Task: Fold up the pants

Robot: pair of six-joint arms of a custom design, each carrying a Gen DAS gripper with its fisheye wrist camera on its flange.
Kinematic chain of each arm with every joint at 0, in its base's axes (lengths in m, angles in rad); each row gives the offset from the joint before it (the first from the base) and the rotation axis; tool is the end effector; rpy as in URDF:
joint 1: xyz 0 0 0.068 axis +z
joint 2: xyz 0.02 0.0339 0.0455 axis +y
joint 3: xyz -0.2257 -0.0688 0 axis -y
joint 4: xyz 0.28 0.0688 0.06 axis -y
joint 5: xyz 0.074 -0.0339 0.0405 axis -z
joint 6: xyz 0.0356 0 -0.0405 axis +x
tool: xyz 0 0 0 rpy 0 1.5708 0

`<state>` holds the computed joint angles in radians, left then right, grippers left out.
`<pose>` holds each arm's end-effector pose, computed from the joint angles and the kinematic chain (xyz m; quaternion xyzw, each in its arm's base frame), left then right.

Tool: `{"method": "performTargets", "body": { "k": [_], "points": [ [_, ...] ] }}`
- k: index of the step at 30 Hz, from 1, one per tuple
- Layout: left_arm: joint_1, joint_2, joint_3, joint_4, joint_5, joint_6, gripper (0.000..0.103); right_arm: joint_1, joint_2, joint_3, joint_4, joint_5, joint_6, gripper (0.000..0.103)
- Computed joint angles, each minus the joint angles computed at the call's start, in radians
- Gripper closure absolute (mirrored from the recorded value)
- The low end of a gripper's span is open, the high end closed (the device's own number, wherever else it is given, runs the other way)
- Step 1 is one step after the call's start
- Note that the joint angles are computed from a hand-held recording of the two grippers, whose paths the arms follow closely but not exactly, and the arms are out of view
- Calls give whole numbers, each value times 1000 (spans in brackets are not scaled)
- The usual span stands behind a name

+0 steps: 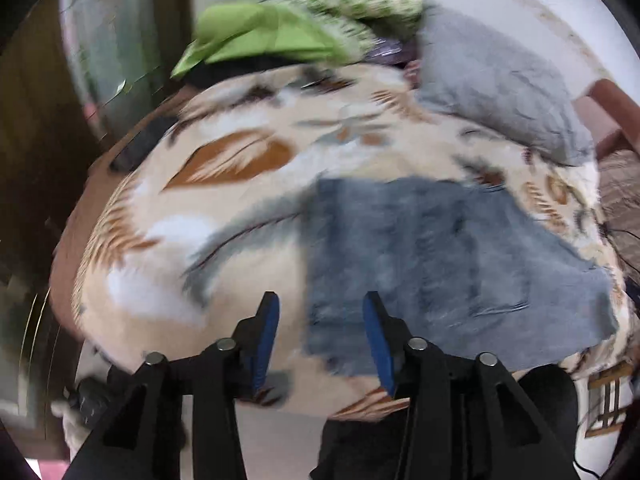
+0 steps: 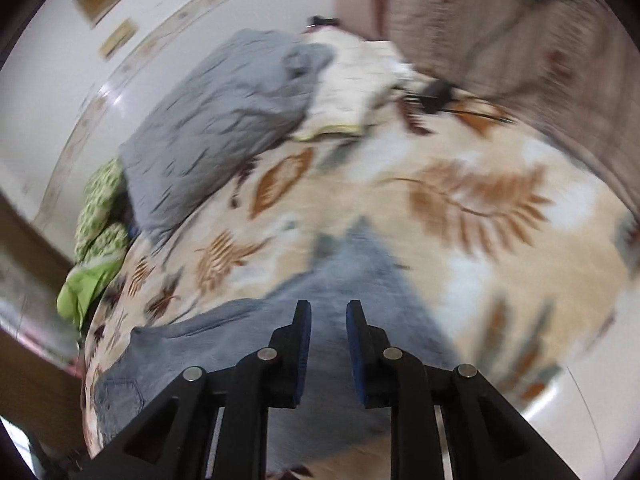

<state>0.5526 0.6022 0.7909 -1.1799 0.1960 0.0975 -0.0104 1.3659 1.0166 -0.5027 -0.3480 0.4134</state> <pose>0.1376 0.0767 0.2617 -0.1879 0.9354 0.0020 0.2994 0.3286 0.0087 0.2141 0.1344 0.9142 0.2281 0.3070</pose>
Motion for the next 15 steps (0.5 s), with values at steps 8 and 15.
{"method": "performTargets", "body": {
  "k": [8,15],
  "points": [
    [-360,168,-46,149,-104,-197,52,138,246,142,-35,71,-69,82],
    [-383,190,-85,164,-202,-200,48,49,223,88,-151,50,-167,88]
  ]
}}
